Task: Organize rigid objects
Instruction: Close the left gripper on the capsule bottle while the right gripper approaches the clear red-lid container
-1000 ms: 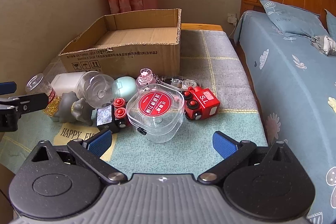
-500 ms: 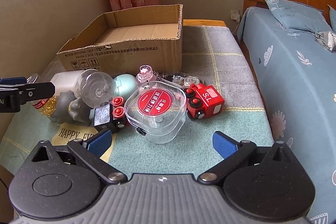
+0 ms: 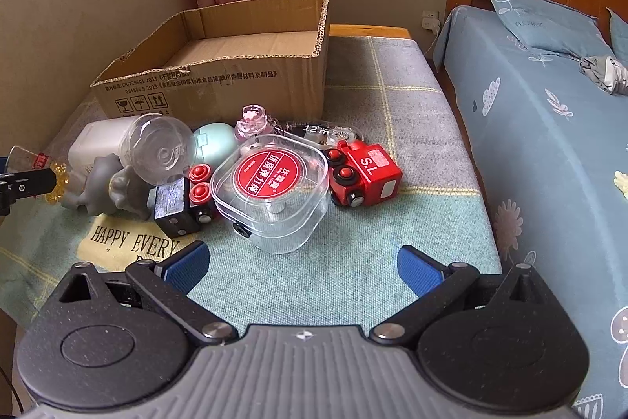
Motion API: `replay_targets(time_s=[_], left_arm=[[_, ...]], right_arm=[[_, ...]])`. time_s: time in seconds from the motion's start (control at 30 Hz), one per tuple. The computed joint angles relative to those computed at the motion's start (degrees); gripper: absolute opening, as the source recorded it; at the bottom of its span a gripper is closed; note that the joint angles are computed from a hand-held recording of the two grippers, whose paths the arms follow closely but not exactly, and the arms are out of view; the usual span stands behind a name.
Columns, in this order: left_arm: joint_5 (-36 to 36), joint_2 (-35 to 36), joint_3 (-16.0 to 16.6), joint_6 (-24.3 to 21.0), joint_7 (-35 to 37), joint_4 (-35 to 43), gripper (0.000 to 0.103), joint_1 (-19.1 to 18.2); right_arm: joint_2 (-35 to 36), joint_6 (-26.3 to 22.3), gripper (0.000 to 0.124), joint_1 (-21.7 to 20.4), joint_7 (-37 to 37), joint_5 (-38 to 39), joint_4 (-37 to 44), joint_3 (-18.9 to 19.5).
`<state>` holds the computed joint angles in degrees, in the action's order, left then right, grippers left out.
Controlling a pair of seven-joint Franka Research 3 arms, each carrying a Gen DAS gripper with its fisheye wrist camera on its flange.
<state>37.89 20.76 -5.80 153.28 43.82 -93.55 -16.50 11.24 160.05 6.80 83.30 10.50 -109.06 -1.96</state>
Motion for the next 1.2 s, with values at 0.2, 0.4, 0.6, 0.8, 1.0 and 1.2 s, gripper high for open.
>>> replay_targets(time_s=[0.2, 0.4, 0.6, 0.8, 1.0, 1.2], left_arm=[[-0.9, 1.1, 0.3, -2.3, -1.6, -0.8, 0.102, 0.5], [-2.3, 2.3, 0.8, -1.8, -5.2, -2.0, 0.102, 0.8], [2.3, 1.9, 2.2, -1.4, -10.7, -3.2, 0.102, -0.7], [1.8, 2.7, 1.4, -4.2, -10.9, -1.3, 0.102, -0.7], [3.7, 3.9, 1.8, -6.5, -13.6, 1.1, 0.102, -1.9], [4.8, 4.9, 2.1, -8.5, -15.1, 3.1, 0.102, -2.2]], right_arm=[[1.3, -1.7, 0.103, 0.3, -0.8, -0.8, 0.8, 0.0], [2.9, -4.0, 0.103, 0.6, -2.0, -1.6, 2.3, 0.1], [3.5, -1.5, 0.103, 1.6, -2.4, -4.5, 1.4, -0.2], [3.2, 1.1, 0.103, 0.9, -5.8, -2.0, 0.0, 0.6], [3.3, 3.0, 0.103, 0.4, -8.8, 0.5, -0.5, 1.2], [4.2, 3.1, 0.103, -0.4, -13.4, 3.5, 0.7, 2.3]])
